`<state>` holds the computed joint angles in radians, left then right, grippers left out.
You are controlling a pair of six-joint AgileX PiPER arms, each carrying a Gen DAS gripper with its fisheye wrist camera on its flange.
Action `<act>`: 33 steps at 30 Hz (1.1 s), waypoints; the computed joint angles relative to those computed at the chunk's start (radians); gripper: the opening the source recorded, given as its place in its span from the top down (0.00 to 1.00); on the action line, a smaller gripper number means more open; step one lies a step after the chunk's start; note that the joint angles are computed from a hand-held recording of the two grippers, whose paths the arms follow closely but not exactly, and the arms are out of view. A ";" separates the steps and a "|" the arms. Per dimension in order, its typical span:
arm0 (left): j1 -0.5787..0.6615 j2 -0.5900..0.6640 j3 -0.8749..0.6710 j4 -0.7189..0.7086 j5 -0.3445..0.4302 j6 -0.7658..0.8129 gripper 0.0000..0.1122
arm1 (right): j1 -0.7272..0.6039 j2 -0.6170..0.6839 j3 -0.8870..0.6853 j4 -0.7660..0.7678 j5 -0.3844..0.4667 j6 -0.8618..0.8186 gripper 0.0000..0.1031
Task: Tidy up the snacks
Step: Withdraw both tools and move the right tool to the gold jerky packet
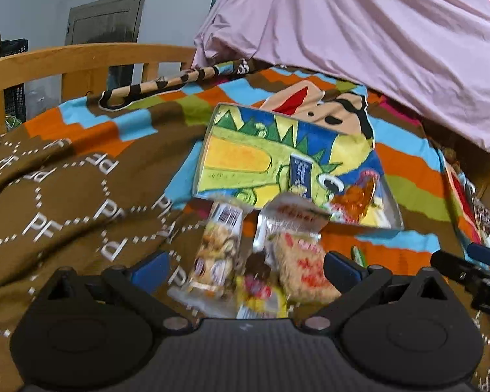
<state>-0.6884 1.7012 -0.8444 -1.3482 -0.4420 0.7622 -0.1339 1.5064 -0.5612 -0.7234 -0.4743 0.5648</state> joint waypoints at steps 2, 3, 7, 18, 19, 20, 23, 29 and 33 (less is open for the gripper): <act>-0.011 -0.011 0.024 -0.006 -0.009 -0.003 0.09 | 0.004 -0.019 0.020 -0.012 0.008 0.013 0.01; -0.015 -0.016 0.034 -0.015 -0.009 0.002 0.09 | 0.008 -0.027 0.029 -0.011 0.012 0.010 0.01; -0.027 -0.027 0.070 -0.038 -0.006 0.009 0.09 | 0.032 -0.063 0.063 0.005 0.033 -0.028 0.01; -0.021 -0.037 0.153 -0.026 0.048 0.024 0.09 | 0.082 -0.057 0.105 -0.067 0.077 -0.003 0.01; -0.018 -0.037 0.157 -0.020 0.059 0.022 0.09 | 0.089 -0.047 0.103 -0.074 0.083 0.001 0.01; -0.012 -0.037 0.159 -0.009 0.073 0.020 0.09 | 0.097 -0.036 0.101 -0.080 0.092 0.003 0.01; -0.008 -0.030 0.153 -0.010 0.101 0.049 0.09 | 0.117 -0.005 0.101 -0.070 0.105 -0.028 0.01; -0.010 -0.017 0.134 0.019 0.124 0.078 0.09 | 0.132 0.059 0.082 -0.092 0.114 -0.036 0.01; 0.002 -0.004 0.104 0.040 0.159 0.124 0.09 | 0.130 0.109 0.051 -0.082 0.091 -0.053 0.01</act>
<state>-0.6861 1.6970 -0.7404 -1.3080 -0.2834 0.8865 -0.0036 1.6150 -0.5102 -0.8056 -0.3834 0.5120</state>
